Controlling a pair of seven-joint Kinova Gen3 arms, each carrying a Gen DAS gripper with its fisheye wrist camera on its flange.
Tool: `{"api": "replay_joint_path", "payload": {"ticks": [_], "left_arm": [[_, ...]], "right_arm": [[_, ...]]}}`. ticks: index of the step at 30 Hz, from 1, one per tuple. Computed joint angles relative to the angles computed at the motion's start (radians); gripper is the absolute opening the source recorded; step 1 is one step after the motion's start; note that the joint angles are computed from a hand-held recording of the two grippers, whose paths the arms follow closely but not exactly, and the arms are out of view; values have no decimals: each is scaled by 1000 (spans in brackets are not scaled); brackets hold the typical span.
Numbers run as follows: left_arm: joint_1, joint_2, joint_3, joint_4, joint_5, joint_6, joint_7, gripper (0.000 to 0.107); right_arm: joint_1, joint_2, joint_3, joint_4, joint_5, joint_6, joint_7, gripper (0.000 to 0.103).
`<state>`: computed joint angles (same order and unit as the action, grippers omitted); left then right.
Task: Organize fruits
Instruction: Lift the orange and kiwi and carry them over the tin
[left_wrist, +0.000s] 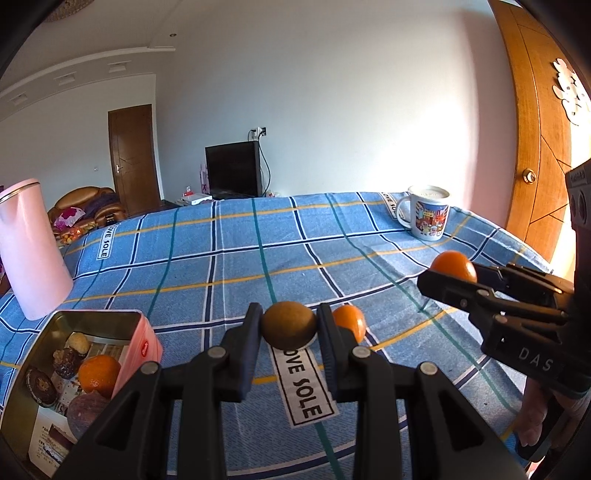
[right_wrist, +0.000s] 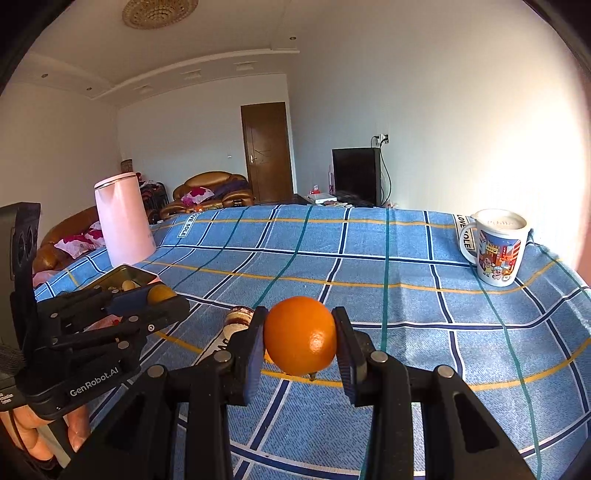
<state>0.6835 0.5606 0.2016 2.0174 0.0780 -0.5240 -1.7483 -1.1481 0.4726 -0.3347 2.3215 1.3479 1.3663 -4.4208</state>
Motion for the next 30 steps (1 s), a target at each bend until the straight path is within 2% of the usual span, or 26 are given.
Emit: {"api": "replay_joint_path", "payload": {"ticks": [25,30], "left_arm": [[18,-9,-8,119,36,-237,-56,31],[-12,-16,0,138,22,-248,-41,31]], "right_arm": [[-90,69,21,-74,-62,151,53,37],[-77,70,24,-96,-29,133,85,37]]}}
